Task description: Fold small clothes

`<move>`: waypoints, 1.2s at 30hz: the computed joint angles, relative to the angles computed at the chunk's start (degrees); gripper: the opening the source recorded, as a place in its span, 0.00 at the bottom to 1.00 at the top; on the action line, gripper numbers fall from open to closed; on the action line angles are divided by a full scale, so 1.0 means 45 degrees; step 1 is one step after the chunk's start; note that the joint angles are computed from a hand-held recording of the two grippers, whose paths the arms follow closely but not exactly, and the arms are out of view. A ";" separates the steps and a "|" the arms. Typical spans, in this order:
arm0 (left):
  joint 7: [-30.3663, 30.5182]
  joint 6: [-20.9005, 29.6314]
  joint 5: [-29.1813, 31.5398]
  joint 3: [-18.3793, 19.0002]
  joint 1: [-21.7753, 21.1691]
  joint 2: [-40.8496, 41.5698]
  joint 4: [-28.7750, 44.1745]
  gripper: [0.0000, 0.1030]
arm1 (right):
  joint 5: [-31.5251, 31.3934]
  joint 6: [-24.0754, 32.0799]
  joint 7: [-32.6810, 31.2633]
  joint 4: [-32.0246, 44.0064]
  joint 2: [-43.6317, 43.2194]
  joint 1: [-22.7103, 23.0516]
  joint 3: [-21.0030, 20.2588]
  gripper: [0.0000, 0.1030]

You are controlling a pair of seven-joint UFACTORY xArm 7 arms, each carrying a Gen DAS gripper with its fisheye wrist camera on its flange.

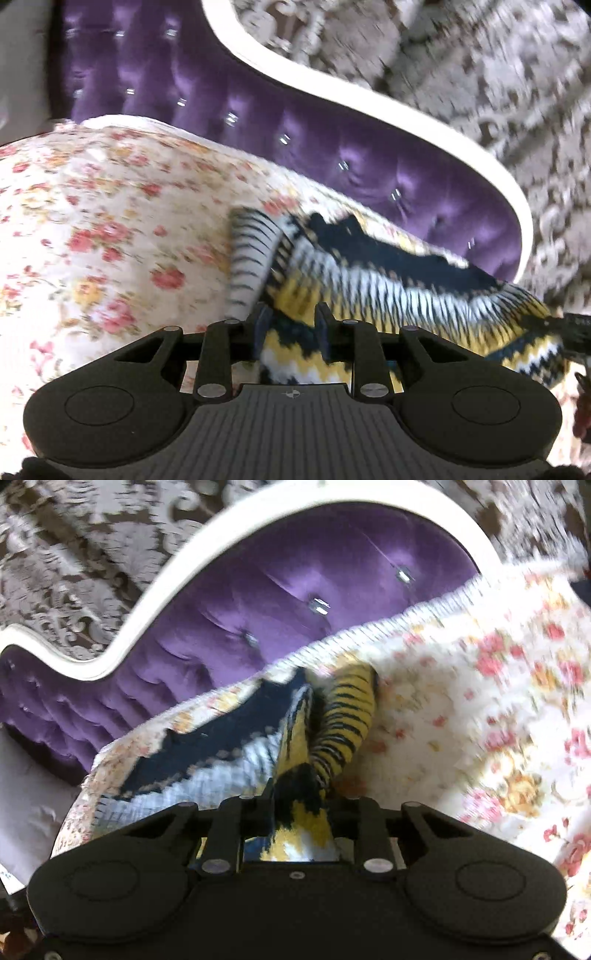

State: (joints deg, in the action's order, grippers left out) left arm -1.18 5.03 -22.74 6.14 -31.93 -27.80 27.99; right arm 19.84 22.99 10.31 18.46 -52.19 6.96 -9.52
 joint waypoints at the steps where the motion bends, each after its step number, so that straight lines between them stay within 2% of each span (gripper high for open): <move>1: -0.0109 0.0005 -0.0054 0.0040 0.0111 -0.0080 -0.0017 0.26 | 0.0030 -0.0019 0.0063 0.0194 0.0023 0.0137 0.0125 0.31; 5: -0.0344 0.0042 -0.0293 0.0392 0.0254 -0.0248 -0.0064 0.26 | 0.0089 -0.0245 0.0338 0.1244 0.0456 0.1042 0.0833 0.30; 8: -0.0451 0.0115 -0.0365 0.0542 0.0482 -0.0434 -0.0132 0.26 | 0.0336 -0.0966 0.0652 0.1969 0.1303 0.1992 0.1239 0.30; 13: -0.0557 0.0315 -0.0511 0.0828 0.0798 -0.0734 -0.0278 0.26 | 0.0702 -0.1855 0.0888 0.3375 0.3545 0.3771 0.1687 0.30; 17: -0.0692 0.0534 -0.0522 0.0809 0.1152 -0.0819 -0.0287 0.26 | 0.0759 -0.2493 0.1185 0.4374 0.5649 0.4471 0.2345 0.30; 20: -0.0542 0.0595 -0.0693 0.0999 0.1024 -0.0946 -0.0298 0.26 | 0.0016 -0.2762 0.2012 0.4917 0.6939 0.4014 0.3463 0.30; 25: -0.0466 0.0638 -0.0885 0.1048 0.0972 -0.0921 -0.0225 0.26 | -0.2984 -0.2956 0.4800 0.5339 0.7958 0.2211 0.5673 0.31; 27: -0.0449 0.0678 -0.0889 0.0955 0.0996 -0.0866 -0.0181 0.26 | -0.4539 -0.2718 0.5858 0.5498 0.8011 0.1535 0.6379 0.33; 28: -0.0447 0.0695 -0.0904 0.0920 0.1003 -0.0859 -0.0175 0.26 | -0.5084 -0.2553 0.6075 0.5538 0.7984 0.1471 0.6495 0.40; 29: -0.0439 0.0699 -0.0927 0.0902 0.0999 -0.0852 -0.0164 0.26 | -0.5338 -0.2494 0.5916 0.5653 0.8104 0.1718 0.6350 0.51; 31: -0.0481 0.0668 -0.0901 0.0792 0.1126 -0.0854 -0.0179 0.26 | -0.4629 -0.2831 0.4350 0.5643 0.8192 0.3152 0.5235 0.66; 34: -0.0748 0.0575 -0.0829 0.0602 0.1436 -0.0876 -0.0235 0.26 | -0.3505 -0.3301 0.2875 0.5503 0.7995 0.4400 0.4282 0.66; 36: -0.0977 0.0510 -0.0689 0.0421 0.1698 -0.0894 -0.0285 0.26 | -0.1824 -0.4068 0.1630 0.5046 0.7586 0.5785 0.3034 0.66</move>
State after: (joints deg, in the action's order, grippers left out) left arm -5.58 7.32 -25.84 8.03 -24.29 -31.82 26.70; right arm 11.63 4.68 17.65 41.17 -18.05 33.00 4.14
